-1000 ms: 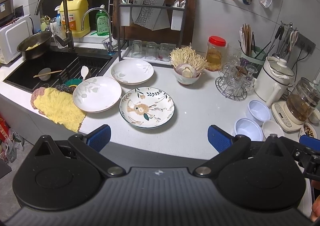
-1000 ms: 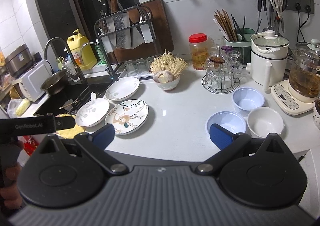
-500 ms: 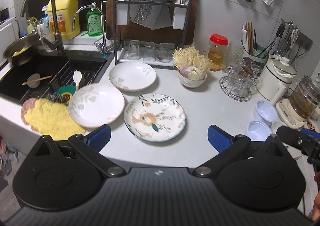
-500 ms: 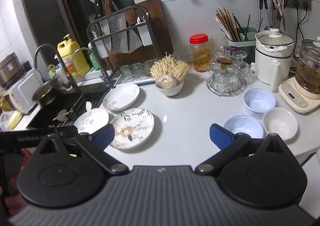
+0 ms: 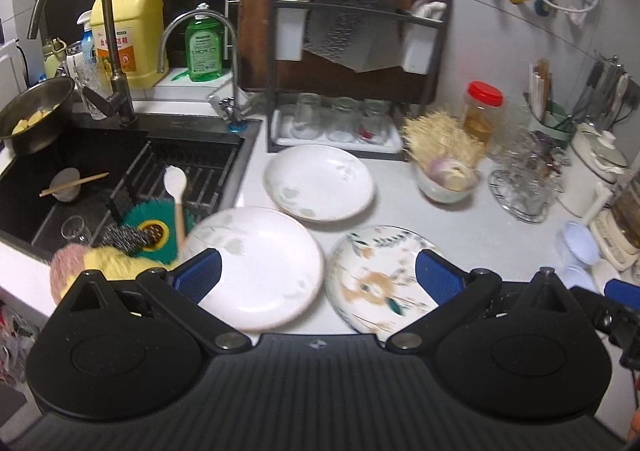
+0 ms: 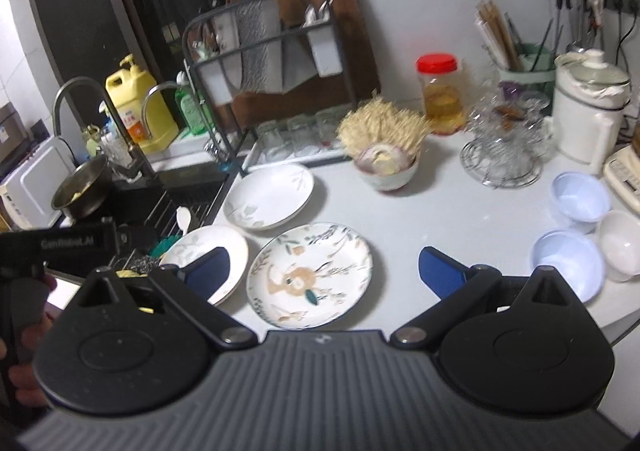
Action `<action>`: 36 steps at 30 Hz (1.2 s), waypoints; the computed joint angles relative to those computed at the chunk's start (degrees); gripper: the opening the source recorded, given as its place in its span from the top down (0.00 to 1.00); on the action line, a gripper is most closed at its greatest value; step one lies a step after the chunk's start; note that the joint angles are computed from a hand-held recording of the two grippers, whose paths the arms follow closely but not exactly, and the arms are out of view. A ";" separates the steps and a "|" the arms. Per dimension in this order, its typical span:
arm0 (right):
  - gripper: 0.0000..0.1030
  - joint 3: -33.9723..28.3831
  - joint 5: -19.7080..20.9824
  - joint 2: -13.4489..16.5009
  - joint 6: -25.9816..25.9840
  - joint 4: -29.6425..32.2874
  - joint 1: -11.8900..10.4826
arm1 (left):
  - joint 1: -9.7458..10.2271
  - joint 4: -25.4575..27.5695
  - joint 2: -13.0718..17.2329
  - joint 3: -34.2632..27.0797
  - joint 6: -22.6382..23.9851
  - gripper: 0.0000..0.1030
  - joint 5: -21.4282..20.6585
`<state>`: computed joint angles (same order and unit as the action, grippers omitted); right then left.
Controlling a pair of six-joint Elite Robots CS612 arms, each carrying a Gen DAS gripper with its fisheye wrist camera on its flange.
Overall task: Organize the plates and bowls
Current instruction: 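Close both grippers on the rim of the white leaf-pattern plate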
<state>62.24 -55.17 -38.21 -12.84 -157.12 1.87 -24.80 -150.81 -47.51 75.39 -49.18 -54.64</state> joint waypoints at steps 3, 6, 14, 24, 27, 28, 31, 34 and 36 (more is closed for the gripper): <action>0.01 -1.00 -1.07 0.79 0.35 0.43 1.43 | 1.76 -1.54 0.07 1.06 1.57 0.00 -2.68; 0.06 -2.30 -1.59 1.83 1.08 0.79 2.88 | 3.80 -3.10 0.37 1.81 4.53 0.00 -7.37; 0.32 -8.17 1.07 5.44 3.03 12.04 6.44 | 8.34 -5.33 1.47 3.40 8.31 0.00 -15.68; 0.45 -12.42 0.11 8.64 7.65 21.07 8.89 | 13.07 -5.51 5.45 0.63 11.38 0.00 -21.52; 0.45 -14.10 -1.42 10.02 10.10 23.21 9.25 | 13.40 -6.01 6.80 -0.45 12.20 0.00 -21.50; 0.47 -14.95 -1.97 10.65 10.95 24.01 9.35 | 13.57 -6.82 7.15 -0.59 11.61 0.00 -22.05; 0.53 -16.69 -2.15 12.03 13.70 25.30 9.45 | 14.00 -8.80 8.12 -1.03 10.70 0.00 -22.90; 0.61 -17.10 -2.63 12.82 15.44 24.42 9.61 | 14.34 -8.75 9.34 -2.22 11.17 0.10 -23.32; 0.67 -17.16 -3.75 13.10 15.74 24.11 9.82 | 14.66 -8.42 10.11 -3.07 11.42 0.17 -24.21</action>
